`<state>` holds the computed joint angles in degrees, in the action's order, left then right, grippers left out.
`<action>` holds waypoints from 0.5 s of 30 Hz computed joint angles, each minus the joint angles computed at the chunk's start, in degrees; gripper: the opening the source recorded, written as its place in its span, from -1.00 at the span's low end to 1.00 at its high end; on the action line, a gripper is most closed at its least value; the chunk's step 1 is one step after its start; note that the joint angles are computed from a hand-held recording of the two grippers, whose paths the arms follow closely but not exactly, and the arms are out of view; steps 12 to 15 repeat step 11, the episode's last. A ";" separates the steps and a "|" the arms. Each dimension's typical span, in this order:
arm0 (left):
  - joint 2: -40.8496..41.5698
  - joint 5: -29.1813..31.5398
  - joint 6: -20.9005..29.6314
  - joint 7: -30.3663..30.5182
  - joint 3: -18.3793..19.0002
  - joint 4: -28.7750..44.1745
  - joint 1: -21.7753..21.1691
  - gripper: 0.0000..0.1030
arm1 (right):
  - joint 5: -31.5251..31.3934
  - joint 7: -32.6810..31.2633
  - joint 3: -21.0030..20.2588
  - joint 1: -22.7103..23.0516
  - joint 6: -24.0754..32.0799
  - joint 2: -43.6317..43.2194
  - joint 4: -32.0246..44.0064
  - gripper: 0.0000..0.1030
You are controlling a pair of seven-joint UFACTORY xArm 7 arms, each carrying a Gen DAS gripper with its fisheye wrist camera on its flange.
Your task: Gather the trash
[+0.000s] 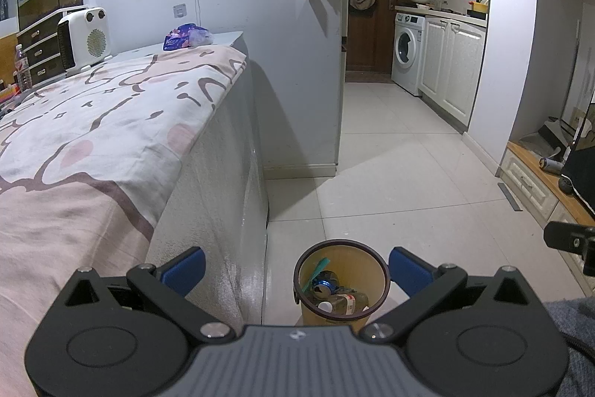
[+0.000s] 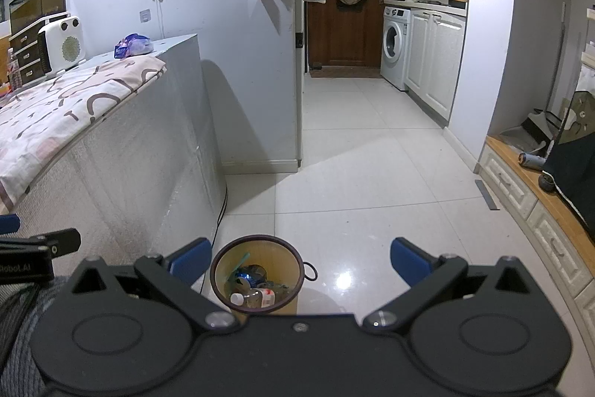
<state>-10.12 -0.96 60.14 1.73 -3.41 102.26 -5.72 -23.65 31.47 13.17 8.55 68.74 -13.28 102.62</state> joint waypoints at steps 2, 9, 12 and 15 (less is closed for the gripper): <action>-0.03 0.11 -0.03 -0.09 -0.03 -0.04 -0.02 1.00 | -0.03 0.03 0.00 0.03 0.02 0.06 0.09 1.00; 0.19 0.52 -0.16 -0.12 -0.02 0.17 0.01 1.00 | -0.02 0.04 -0.07 0.11 0.01 0.06 0.10 1.00; 0.28 0.51 -0.18 -0.07 0.00 0.24 0.02 1.00 | -0.02 0.00 -0.07 0.11 0.10 0.13 0.22 1.00; 0.28 0.51 -0.18 -0.07 0.00 0.24 0.02 1.00 | -0.02 0.00 -0.07 0.11 0.10 0.13 0.22 1.00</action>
